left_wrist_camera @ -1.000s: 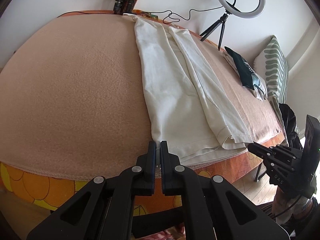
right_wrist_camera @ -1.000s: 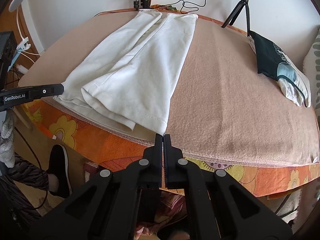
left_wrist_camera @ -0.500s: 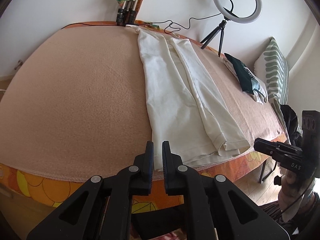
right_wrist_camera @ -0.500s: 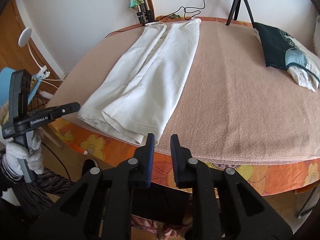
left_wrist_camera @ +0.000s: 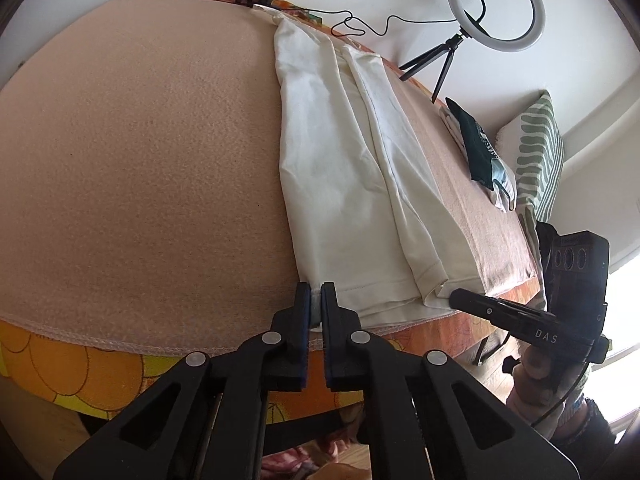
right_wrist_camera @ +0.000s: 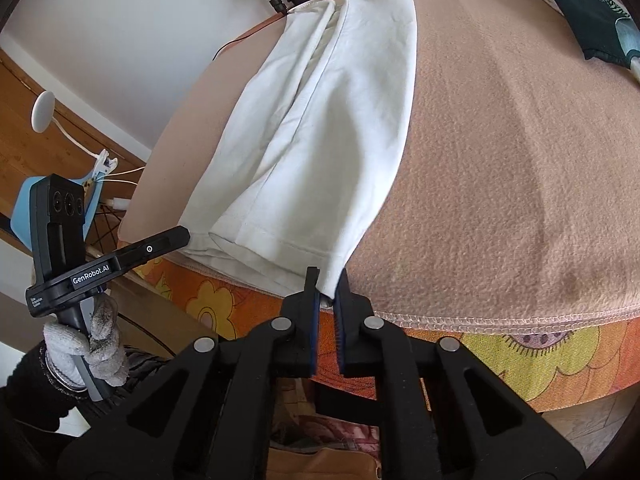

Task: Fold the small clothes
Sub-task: 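Lift and fold the hem up toward the straps with the left tool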

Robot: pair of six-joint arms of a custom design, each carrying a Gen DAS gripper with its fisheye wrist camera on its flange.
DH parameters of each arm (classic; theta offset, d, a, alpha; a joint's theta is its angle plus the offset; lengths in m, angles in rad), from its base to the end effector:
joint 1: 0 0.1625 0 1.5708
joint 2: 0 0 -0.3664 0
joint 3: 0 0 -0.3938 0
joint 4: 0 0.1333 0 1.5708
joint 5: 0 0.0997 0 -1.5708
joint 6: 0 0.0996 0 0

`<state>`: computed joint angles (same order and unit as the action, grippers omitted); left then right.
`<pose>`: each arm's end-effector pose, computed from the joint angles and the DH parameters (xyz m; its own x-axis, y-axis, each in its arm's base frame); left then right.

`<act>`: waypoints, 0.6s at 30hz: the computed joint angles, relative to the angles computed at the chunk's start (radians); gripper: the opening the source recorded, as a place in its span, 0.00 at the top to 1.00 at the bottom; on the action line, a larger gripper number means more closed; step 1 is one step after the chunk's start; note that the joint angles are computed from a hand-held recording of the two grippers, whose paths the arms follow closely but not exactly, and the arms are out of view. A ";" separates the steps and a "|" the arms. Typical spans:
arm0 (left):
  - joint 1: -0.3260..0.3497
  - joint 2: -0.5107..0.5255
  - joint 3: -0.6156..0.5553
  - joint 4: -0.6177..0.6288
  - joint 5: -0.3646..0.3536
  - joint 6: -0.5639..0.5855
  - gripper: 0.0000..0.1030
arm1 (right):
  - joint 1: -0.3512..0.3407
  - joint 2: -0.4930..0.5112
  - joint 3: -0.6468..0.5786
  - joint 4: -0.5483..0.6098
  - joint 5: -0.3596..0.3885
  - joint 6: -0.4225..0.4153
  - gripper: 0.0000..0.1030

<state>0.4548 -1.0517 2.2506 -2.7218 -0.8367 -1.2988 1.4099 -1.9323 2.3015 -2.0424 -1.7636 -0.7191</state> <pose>-0.2903 -0.3646 0.0351 -0.9442 -0.2397 -0.2259 -0.0453 0.7739 -0.6317 0.0572 -0.3607 0.2761 -0.8315 -0.5139 0.2107 -0.5162 0.8551 0.0486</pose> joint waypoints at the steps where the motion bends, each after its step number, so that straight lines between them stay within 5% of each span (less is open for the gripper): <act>1: -0.003 -0.008 0.005 -0.007 0.004 0.001 0.96 | -0.008 0.006 -0.012 0.017 0.014 0.014 0.94; 10: -0.005 -0.037 -0.047 -0.036 0.081 0.101 0.97 | -0.022 0.033 -0.128 0.141 0.194 0.107 0.95; 18: 0.106 0.000 -0.172 -0.016 0.127 0.235 0.97 | 0.065 0.198 -0.231 0.002 0.200 0.185 0.95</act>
